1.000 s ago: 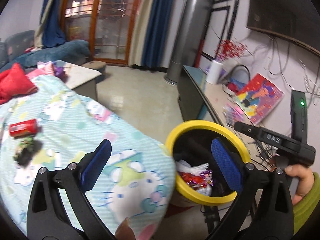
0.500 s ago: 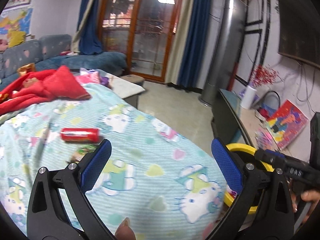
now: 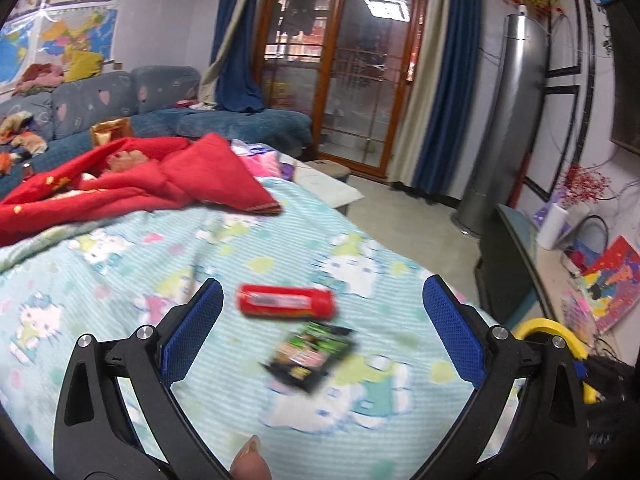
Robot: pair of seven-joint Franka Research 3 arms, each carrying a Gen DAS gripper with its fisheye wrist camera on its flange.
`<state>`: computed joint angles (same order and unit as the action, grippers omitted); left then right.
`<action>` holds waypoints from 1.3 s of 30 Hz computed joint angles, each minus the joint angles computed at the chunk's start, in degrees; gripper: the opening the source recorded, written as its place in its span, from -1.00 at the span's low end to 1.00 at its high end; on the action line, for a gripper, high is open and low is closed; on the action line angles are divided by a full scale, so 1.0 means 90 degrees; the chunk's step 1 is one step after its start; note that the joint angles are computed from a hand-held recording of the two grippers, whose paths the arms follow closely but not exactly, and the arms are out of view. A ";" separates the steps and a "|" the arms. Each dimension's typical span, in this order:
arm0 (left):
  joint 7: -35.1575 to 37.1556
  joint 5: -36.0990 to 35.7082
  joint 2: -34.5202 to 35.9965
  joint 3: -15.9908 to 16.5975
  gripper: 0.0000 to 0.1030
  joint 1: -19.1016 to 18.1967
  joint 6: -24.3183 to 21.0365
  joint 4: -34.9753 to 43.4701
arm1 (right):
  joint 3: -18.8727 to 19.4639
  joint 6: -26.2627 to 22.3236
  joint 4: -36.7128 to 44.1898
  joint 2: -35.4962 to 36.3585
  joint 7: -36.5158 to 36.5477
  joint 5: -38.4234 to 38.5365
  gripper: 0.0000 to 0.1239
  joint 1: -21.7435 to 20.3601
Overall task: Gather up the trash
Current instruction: 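Move both tools back toward the red tube and green wrapper on the bed, then grasp the red snack tube with the left tool while the right tool grasps the green wrapper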
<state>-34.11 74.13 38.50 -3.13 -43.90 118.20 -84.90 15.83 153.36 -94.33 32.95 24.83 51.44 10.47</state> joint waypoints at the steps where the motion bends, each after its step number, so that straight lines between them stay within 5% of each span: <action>1: -0.0029 -0.0026 -0.0118 0.0010 0.78 0.0066 0.0054 -0.0187 | 0.0005 -0.0074 0.0057 0.0052 0.0052 -0.0088 0.10 0.0079; 6: 0.0064 -0.0188 -0.0520 -0.0085 0.78 0.0519 0.0383 -0.0804 | 0.0042 -0.0274 0.0405 0.0316 0.0411 -0.0368 0.10 0.0401; 20: 0.1828 -0.0556 -0.0342 0.0010 0.76 0.1619 0.2711 -0.0875 | -0.0115 -0.0709 0.2214 0.1714 0.2594 -0.1529 -0.08 0.1269; 25: 0.2450 -0.0922 -0.0095 0.0108 0.63 0.1846 0.3530 -0.0690 | -0.0054 -0.1164 0.3111 0.2339 0.3336 -0.1749 -0.32 0.1293; 27: 0.2809 -0.1075 -0.0004 0.0175 0.58 0.1843 0.3709 -0.0599 | -0.0038 -0.1361 0.3398 0.2525 0.3518 -0.1827 -0.63 0.1294; 34: 0.3909 -0.1883 0.0404 0.0260 0.54 0.2064 0.4920 -0.0437 | -0.0031 -0.1375 0.3003 0.2233 0.3149 -0.1933 -0.80 0.1093; 39: 0.4822 -0.2432 0.0603 0.0227 0.45 0.2021 0.5162 -0.0361 | -0.0161 -0.1159 0.2542 0.1895 0.3010 -0.1986 -0.82 0.0885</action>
